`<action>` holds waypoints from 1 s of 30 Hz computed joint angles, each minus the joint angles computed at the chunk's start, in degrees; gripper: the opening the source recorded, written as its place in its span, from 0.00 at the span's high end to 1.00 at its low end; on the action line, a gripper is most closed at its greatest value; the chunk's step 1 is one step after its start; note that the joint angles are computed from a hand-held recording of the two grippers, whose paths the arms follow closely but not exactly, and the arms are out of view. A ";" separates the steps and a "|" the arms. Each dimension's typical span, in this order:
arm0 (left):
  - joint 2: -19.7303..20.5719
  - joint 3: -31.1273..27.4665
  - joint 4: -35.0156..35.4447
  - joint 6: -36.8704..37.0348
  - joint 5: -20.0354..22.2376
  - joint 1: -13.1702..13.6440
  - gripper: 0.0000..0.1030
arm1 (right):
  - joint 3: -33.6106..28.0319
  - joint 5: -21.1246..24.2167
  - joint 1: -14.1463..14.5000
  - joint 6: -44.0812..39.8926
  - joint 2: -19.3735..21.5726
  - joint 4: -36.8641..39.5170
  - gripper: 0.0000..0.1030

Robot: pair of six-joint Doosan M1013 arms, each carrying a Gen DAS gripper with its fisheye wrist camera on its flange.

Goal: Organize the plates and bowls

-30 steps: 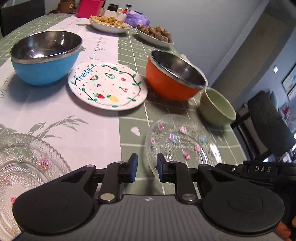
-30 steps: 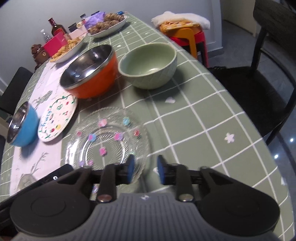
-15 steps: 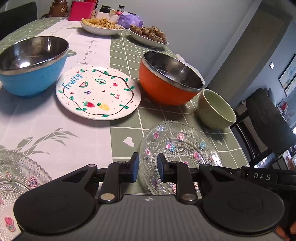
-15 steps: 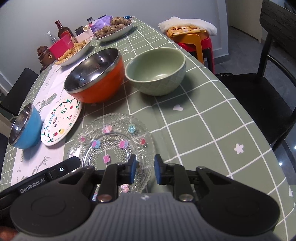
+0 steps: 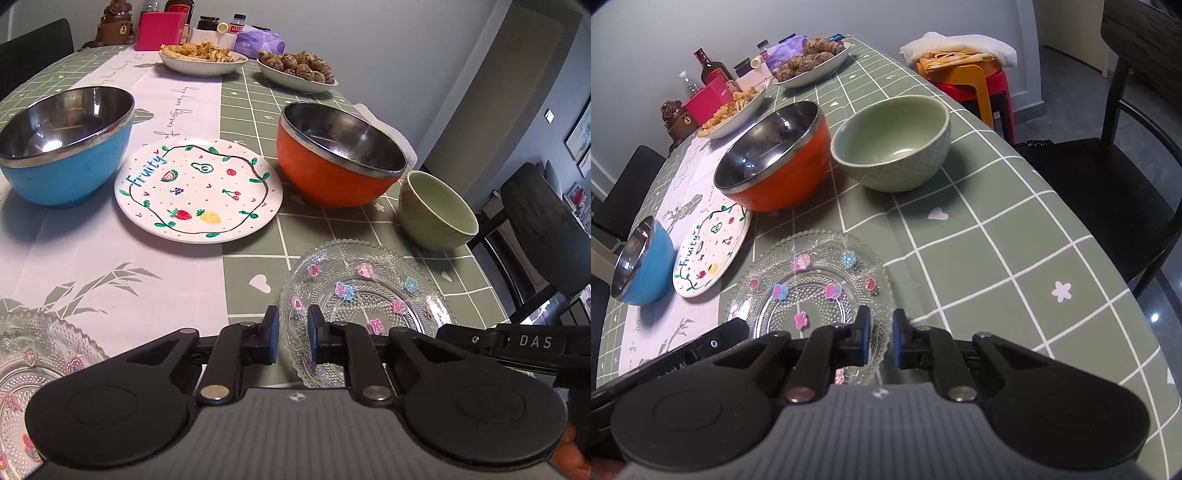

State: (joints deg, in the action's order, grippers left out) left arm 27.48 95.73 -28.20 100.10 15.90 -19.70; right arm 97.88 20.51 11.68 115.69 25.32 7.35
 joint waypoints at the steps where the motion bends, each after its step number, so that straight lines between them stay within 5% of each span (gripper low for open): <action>1: -0.10 0.11 -0.13 0.03 -0.15 0.02 0.83 | 0.06 -0.14 0.05 -0.09 -0.11 -0.12 0.91; 16: -3.55 2.66 -0.01 -0.42 -2.12 0.96 0.83 | 1.42 -2.76 0.48 -12.37 -1.63 11.38 0.91; 30: -8.47 8.02 24.81 -24.43 -5.97 2.39 0.83 | 2.42 -4.77 3.61 -29.98 -2.90 27.36 0.92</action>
State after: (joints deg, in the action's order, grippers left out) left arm 19.01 103.75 -3.38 75.68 9.93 -17.32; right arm 100.29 15.74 15.28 85.71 22.42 34.71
